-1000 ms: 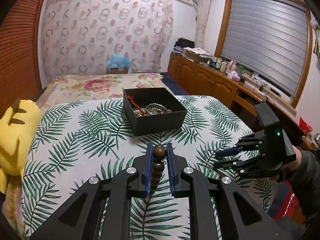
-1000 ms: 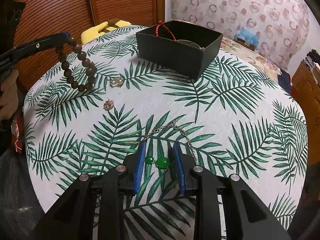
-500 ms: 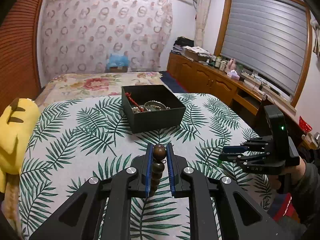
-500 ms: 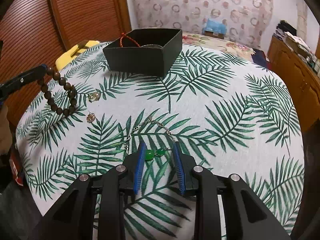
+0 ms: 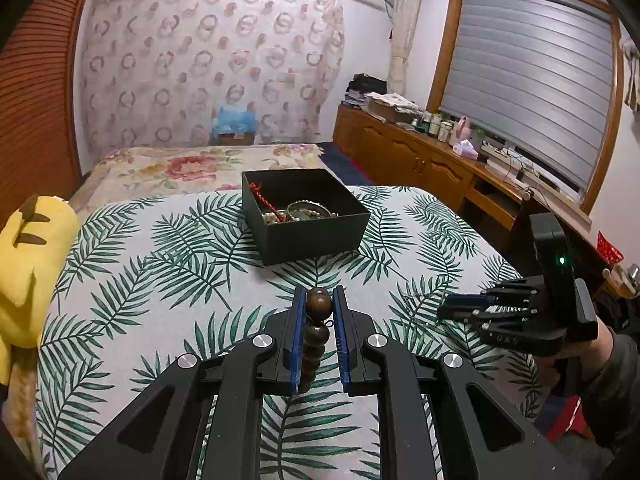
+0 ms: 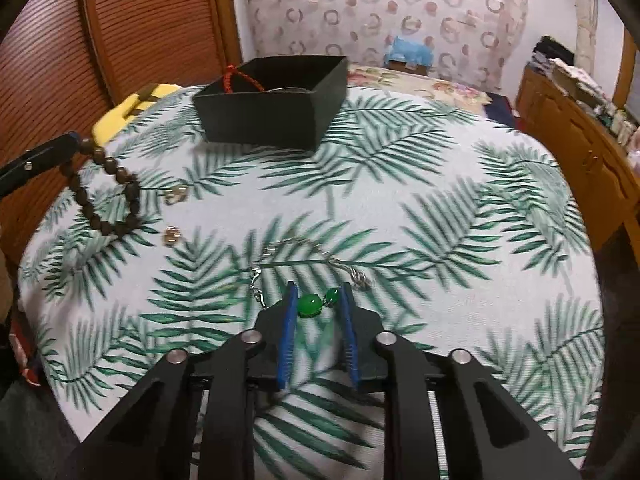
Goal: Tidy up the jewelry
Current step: 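Grasp the green-bead silver chain with the right tool and lift it, then lower the chain and wooden bracelet into the black box and open both tools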
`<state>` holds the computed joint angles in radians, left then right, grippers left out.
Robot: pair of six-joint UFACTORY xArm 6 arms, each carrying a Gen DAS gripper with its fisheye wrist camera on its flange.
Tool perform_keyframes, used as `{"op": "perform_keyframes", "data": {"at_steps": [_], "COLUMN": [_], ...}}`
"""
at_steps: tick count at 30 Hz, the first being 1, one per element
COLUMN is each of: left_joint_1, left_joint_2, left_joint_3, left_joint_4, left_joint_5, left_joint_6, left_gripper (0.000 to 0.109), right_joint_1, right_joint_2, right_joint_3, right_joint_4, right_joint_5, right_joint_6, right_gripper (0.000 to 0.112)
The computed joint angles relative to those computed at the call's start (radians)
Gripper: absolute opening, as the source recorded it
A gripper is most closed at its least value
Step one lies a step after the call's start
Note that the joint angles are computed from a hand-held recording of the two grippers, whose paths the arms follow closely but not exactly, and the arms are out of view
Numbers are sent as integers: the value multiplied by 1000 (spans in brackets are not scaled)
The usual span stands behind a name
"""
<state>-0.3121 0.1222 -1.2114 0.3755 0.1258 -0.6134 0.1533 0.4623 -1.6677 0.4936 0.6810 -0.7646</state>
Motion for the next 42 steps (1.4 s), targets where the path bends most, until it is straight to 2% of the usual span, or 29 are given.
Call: {"op": "perform_keyframes", "data": {"at_steps": [5, 11, 18, 23, 28, 30, 34, 42], "left_joint_1": [0, -1, -2, -2, -2, -2, -2, -2], "left_joint_2": [0, -2, -3, -4, -4, -3, -4, -3], "left_joint_3": [1, 7, 10, 11, 10, 9, 9, 9], "left_joint_4": [-2, -2, 1, 2, 4, 1, 1, 18], "left_joint_5": [0, -3, -5, -4, -4, -3, -3, -3], "left_joint_6": [1, 8, 2, 2, 0, 2, 2, -11], "left_gripper": [12, 12, 12, 13, 12, 12, 13, 12], "right_joint_1": [-20, -19, -24, -16, 7, 12, 10, -22], "right_joint_2": [21, 34, 77, 85, 69, 61, 52, 47], "right_joint_3": [-31, -49, -115, -124, -82, -63, -53, -60], "right_joint_4": [-33, 0, 37, 27, -42, -58, -52, -64], "right_joint_5": [1, 17, 60, 45, -28, -52, -51, -10], "right_joint_6": [37, 45, 71, 79, 81, 69, 36, 26], "right_gripper": [22, 22, 30, 34, 35, 33, 9, 8]}}
